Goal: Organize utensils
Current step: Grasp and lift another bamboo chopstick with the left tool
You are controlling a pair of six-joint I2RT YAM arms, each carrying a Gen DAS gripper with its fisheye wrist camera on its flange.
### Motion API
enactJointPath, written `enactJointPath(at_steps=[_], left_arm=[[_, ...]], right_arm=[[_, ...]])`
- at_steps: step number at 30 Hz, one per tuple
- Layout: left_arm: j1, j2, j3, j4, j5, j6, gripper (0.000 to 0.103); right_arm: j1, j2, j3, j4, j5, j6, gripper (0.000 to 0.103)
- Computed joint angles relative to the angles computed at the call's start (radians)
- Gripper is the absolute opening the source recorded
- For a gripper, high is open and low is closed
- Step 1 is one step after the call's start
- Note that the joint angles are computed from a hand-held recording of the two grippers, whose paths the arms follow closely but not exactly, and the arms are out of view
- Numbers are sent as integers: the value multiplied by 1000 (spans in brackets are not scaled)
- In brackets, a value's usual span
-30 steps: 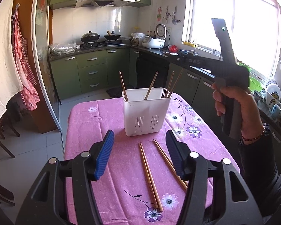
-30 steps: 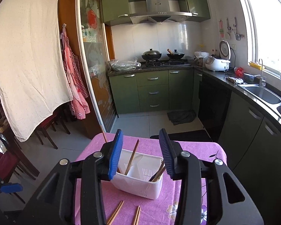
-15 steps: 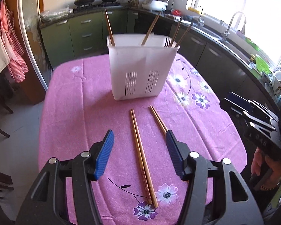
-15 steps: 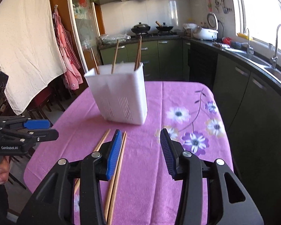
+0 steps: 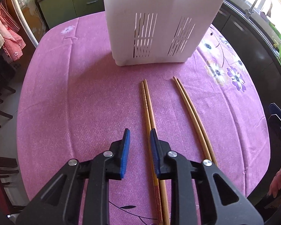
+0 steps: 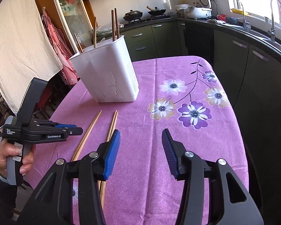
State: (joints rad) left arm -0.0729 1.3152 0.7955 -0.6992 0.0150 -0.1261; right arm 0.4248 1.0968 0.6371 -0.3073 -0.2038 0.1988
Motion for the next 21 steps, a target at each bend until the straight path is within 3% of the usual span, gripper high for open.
enactJointPath(at_steps=[21], left_arm=[[-73, 161, 88, 13, -58, -32, 21]], right_arm=[[9, 12, 5, -2, -32, 4, 48]])
